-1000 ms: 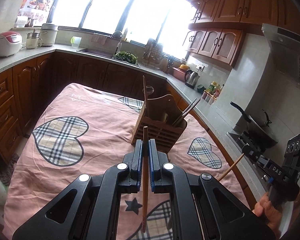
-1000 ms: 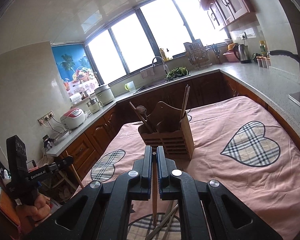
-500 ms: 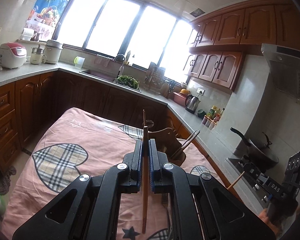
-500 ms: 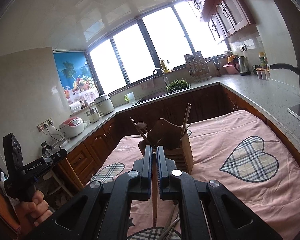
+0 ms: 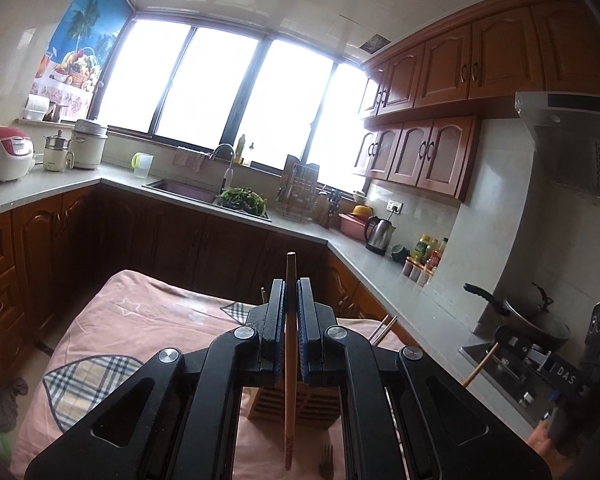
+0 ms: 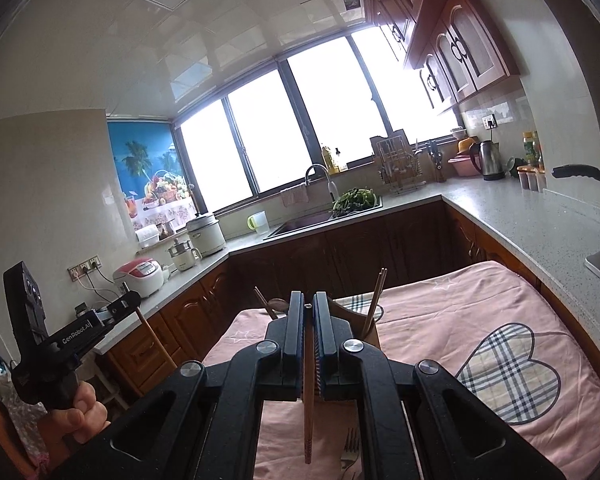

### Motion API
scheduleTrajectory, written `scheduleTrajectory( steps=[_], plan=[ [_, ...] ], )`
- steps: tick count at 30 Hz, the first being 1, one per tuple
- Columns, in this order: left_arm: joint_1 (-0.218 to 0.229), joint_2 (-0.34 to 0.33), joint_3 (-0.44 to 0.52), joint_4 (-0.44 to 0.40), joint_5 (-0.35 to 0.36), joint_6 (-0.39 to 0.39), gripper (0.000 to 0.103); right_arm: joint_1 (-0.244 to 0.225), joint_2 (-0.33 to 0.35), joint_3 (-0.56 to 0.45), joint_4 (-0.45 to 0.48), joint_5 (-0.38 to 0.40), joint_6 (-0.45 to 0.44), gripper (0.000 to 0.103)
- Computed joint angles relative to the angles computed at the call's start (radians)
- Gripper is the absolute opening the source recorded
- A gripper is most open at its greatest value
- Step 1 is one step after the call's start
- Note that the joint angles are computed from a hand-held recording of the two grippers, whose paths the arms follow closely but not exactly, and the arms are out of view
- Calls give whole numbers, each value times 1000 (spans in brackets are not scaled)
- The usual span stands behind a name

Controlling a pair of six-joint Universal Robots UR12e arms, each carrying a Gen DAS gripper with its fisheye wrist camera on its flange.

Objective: Organize utensils
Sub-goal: 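Lift and carry both held utensils up over the wooden holder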

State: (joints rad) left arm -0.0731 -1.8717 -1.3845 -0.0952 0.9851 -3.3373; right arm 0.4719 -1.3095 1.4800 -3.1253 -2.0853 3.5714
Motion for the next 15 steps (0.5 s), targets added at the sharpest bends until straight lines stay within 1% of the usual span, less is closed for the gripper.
scheduleTrajectory(
  steps=[7, 15],
  plan=[
    [-19, -47, 79, 4, 19, -25, 5, -21, 16, -45, -20, -7, -36, 4],
    [-32, -91, 148, 6, 39, -29, 5, -46, 34, -82, -36, -6, -67, 4]
  ],
)
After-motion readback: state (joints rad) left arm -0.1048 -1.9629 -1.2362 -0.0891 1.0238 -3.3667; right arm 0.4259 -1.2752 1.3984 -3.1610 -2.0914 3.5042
